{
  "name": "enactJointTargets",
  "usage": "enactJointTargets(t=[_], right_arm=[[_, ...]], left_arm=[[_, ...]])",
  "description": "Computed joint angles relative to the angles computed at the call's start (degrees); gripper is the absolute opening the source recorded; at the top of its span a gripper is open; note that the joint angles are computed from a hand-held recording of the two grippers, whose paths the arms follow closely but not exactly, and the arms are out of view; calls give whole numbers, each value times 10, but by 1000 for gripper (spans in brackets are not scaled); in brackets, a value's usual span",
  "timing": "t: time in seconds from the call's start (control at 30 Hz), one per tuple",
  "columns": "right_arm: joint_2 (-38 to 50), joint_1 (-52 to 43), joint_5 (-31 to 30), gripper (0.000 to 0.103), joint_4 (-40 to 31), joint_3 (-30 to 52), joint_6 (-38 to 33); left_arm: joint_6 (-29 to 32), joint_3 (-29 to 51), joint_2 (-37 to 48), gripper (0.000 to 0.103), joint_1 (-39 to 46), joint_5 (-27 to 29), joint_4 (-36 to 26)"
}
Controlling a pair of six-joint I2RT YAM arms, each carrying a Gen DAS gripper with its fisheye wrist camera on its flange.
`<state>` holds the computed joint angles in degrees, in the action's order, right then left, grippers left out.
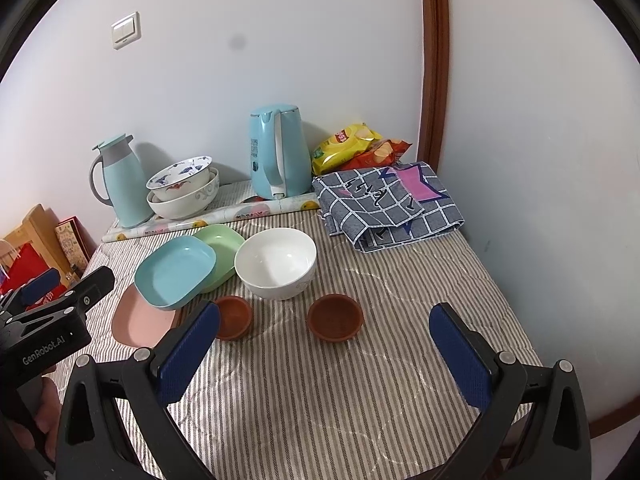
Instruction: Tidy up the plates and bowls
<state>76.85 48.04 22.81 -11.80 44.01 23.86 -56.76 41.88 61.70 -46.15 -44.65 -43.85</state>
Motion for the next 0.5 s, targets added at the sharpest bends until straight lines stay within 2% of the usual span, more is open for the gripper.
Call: enactJointTargets(t=[0.5], right_arm=[[62, -14, -38, 103, 29, 24, -10]], left_arm=[[65, -25, 6, 103, 78, 52, 67]])
